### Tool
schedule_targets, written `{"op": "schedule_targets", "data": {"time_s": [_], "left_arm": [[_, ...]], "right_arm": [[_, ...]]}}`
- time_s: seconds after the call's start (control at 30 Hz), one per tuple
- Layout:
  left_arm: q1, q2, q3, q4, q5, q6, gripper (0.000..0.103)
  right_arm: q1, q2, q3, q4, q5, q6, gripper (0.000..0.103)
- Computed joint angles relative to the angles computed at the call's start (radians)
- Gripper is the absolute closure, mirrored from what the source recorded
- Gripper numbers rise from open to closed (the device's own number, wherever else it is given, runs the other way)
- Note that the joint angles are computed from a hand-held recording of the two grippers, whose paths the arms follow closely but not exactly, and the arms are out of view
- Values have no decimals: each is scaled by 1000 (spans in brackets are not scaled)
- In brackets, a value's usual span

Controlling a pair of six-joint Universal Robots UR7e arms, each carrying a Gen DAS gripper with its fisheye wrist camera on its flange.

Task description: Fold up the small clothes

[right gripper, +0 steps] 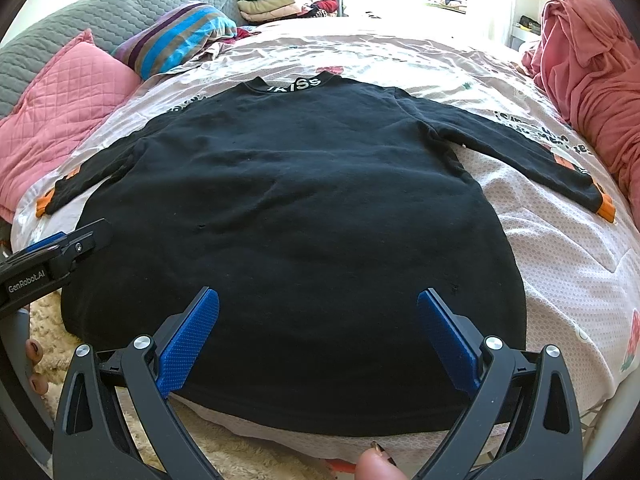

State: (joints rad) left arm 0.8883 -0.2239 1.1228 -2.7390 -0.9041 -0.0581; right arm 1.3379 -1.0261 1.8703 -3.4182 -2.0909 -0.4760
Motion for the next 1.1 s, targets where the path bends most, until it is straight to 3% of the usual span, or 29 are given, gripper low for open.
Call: {"op": "schedule_targets", "data": {"time_s": [0.63, 1.1], "left_arm": [[2, 1, -13, 5, 8, -3, 8], [2, 52, -146, 71, 21, -12, 8]], "right_arm": [[-6, -1, -6, 1, 16, 8, 4], [-10, 15, -103, 68, 42, 27, 4]]}}
